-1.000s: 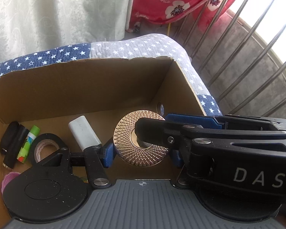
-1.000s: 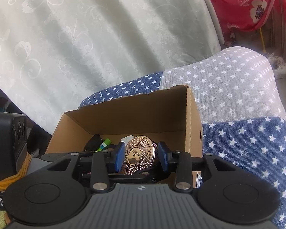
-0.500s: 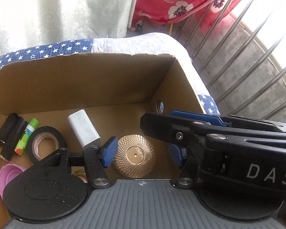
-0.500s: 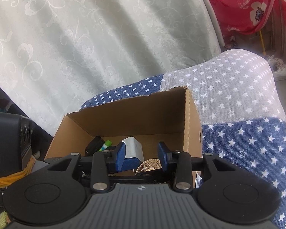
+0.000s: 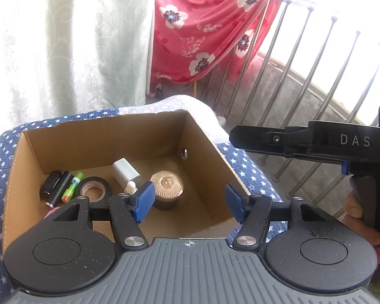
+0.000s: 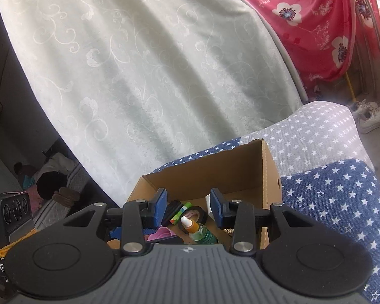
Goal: Organize rigid objects
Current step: 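Lower the gold-lidded jar into the box and open the right gripper, then grasp the white pill bottle by its body with the right gripper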
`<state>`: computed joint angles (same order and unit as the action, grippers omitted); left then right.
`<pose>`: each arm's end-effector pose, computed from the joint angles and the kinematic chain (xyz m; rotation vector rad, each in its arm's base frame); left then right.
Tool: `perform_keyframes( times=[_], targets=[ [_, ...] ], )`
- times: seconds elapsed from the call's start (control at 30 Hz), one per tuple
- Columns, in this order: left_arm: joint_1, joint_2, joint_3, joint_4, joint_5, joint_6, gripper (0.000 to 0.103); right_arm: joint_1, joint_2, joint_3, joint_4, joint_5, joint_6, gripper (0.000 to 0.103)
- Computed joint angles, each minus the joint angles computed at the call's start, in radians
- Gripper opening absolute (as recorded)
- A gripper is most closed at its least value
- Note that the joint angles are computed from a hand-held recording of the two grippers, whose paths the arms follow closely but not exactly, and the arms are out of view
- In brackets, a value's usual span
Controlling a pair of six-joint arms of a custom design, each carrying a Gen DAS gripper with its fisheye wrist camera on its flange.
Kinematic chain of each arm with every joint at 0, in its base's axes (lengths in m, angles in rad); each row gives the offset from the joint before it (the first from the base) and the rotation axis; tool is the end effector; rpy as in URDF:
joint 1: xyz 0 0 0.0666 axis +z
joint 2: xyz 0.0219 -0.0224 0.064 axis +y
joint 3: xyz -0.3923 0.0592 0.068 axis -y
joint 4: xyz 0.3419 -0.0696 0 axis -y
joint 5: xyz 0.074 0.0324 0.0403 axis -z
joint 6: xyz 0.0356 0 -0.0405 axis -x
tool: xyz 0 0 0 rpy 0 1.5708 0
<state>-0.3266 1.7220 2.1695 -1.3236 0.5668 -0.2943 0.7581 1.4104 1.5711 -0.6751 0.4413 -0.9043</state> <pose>0.4890 -0.1862 0.5761 0.9619 2.1802 -0.7040 0.3420 0.3023 0.5310 0.4202 2.0390 0.5777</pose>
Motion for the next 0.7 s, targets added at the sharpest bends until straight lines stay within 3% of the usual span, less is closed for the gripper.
perform_keyframes(
  times=[0.27, 0.5, 0.6, 0.7],
  targets=[
    [0.135, -0.161, -0.248, 0.061, 0.108, -0.134, 0.067, 0.172, -0.042, -0.114, 0.135, 0.144, -0.040, 0.042],
    [0.250, -0.228, -0.414, 0.162, 0.158, -0.138, 0.069, 0.192, 0.024, -0.147, 0.227, 0.021, -0.126, 0.042],
    [0.300, -0.239, -0.454, 0.172, 0.196, -0.168, 0.073, 0.178, 0.079, -0.119, 0.231, -0.053, -0.156, 0.042],
    [0.317, -0.254, -0.500, 0.244, 0.162, -0.156, 0.075, 0.165, 0.133, -0.074, 0.213, -0.105, -0.176, 0.042]
  ],
)
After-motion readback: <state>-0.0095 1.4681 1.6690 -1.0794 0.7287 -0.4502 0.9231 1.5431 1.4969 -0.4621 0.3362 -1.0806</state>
